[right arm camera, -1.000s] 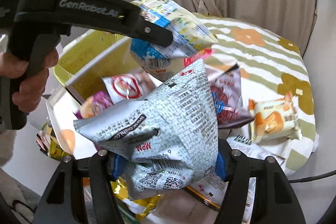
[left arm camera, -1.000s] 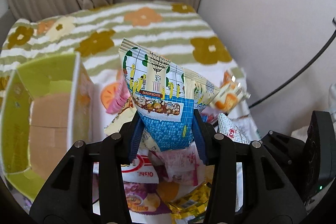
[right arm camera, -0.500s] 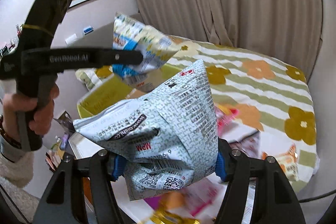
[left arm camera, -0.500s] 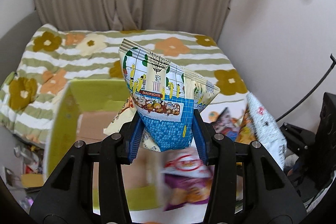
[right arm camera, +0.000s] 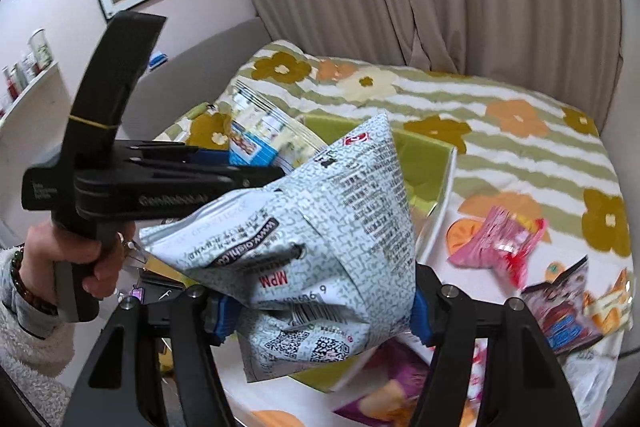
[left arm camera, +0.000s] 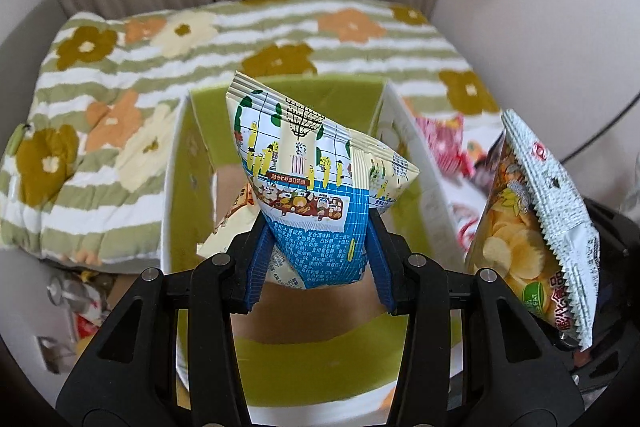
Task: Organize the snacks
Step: 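Carry both bags over the box and open both tools to drop them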
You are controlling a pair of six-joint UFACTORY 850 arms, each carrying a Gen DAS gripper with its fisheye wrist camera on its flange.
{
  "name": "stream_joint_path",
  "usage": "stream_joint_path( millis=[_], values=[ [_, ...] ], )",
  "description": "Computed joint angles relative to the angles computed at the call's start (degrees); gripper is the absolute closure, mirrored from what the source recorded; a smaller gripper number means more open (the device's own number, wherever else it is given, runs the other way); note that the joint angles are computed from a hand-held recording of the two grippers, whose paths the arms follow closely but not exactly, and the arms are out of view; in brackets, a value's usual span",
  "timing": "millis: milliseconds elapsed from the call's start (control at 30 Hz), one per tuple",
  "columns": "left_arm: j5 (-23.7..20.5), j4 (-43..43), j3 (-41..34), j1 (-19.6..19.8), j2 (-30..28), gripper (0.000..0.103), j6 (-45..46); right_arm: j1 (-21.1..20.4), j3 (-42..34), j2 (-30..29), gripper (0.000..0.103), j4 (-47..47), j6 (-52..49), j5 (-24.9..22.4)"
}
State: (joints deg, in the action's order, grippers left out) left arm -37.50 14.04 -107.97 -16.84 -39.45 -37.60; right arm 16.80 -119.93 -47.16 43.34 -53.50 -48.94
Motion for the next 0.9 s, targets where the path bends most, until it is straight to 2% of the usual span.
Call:
stream_joint_path(
  millis=[133,200,233,267,333,400,500,667,900],
  values=[
    [-1.0,-5.0,-1.0,0.9,-1.8,0.062,6.9,0.8,1.4,0.1,0.041,-2.7,4.7,0.9],
    [-1.3,-7.0,-1.8,1.4,-2.7,0.057,9.3,0.8,1.8,0.1,0.041,-2.9,5.4,0.6],
    [-1.2,-7.2,-2.0,1.5,-3.0,0.041,9.6,0.9,2.1,0.3,0.041,-3.7,5.8,0.8],
    [-1.4,-5.5,-2.2,1.5,-3.2,0.021,8.0,1.1,1.6,-0.1,0.041,-4.7,6.4,0.9],
    [-2.3,0.8,-2.2,1.0,-3.2,0.01,2.5,1.6,0.9,-0.5,0.041,-6.9,7.5,1.5],
    [-1.5,2.9,-0.6,1.2,-1.9,0.01,-0.1,1.8,1.5,-0.4,0.041,-7.4,7.4,2.2],
    [-0.8,6.6,3.0,1.1,1.0,0.01,-6.5,1.6,-0.3,-1.7,0.041,-6.3,6.3,0.7],
    [-3.9,14.7,4.4,0.0,2.7,0.01,-13.8,2.2,-4.4,-4.2,0.04,-6.6,5.7,-1.9],
    [-5.1,17.9,4.4,0.4,2.5,0.01,-18.1,4.0,-13.3,-10.4,0.04,-13.2,6.8,-5.8]
  ],
)
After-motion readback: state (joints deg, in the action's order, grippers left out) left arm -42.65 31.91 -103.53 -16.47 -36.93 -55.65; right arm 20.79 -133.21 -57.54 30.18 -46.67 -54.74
